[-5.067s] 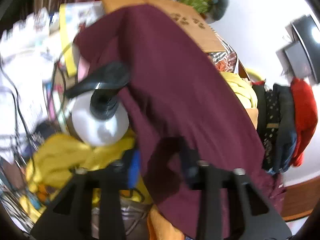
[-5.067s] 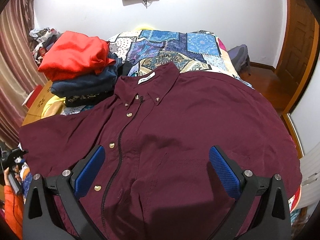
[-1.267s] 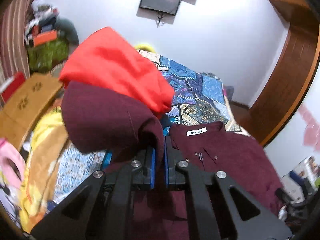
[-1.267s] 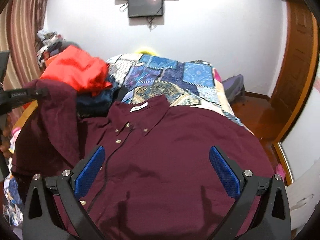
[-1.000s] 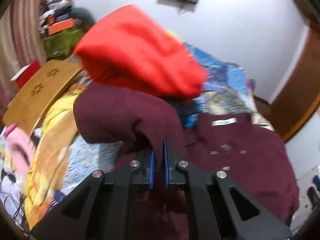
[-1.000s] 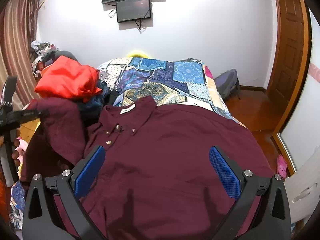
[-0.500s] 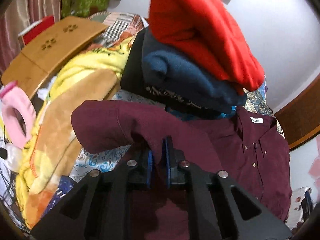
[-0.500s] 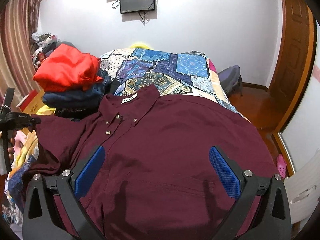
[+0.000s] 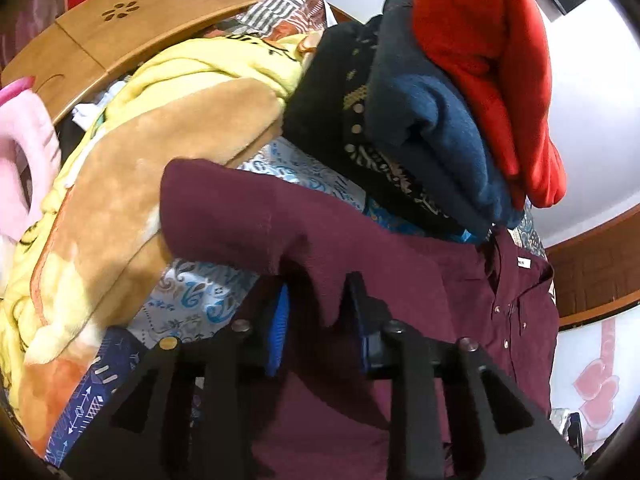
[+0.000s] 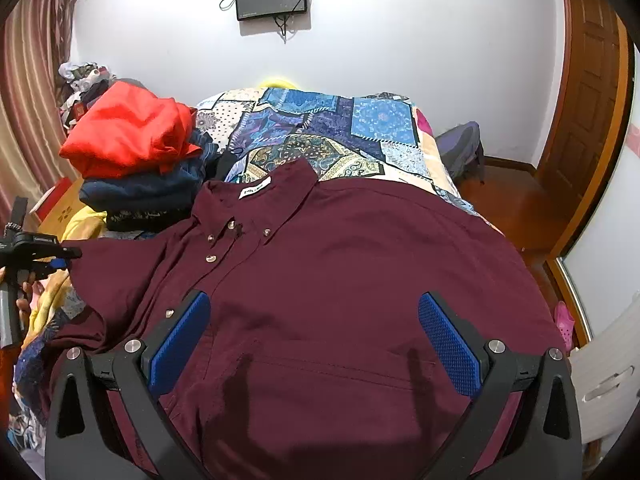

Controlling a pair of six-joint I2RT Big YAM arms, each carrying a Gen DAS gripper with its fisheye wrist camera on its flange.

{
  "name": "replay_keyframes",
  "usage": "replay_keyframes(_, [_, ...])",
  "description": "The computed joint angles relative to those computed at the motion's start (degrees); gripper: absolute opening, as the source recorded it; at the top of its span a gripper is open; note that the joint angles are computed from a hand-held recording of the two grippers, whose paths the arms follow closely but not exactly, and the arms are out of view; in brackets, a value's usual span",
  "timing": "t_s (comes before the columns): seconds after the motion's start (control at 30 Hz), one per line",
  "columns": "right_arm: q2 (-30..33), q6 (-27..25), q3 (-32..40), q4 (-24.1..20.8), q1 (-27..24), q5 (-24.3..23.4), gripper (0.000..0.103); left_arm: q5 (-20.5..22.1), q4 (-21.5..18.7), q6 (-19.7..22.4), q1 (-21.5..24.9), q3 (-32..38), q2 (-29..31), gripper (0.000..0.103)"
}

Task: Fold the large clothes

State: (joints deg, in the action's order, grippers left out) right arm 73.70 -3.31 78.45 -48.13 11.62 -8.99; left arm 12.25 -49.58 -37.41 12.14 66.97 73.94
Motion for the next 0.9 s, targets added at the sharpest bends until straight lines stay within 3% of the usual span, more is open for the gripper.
replay_keyframes(0.3, [0.0,-1.0,-0.3,0.0,0.5,0.8,0.103,2.9,0.7,-2.2,2.2,-0.1,-0.8,0.029])
replay_keyframes(0.4, [-0.3,-1.2,-0.6,0.5,0.5,1.3,0.103,-0.6,-0.5,0.3,2.1,0.7,-1.5,0.030])
replay_keyframes(0.47, [-0.2,-0.8,-0.6,0.6,0.5,1.1,0.103,-1.1,-1.0,1.1,2.5,1.0,-1.1,0.037])
replay_keyframes(0.7, [0.1,-1.0,-0.8,0.1,0.9,1.2,0.103,6.2,2.2,-2.6,5.2,0.9,2.1,0.037])
replay_keyframes(0.9, [0.2,-1.0,-0.8,0.2,0.8,1.4,0.103,0.7,1.4,0.0,3.1,4.1,4.9,0.029])
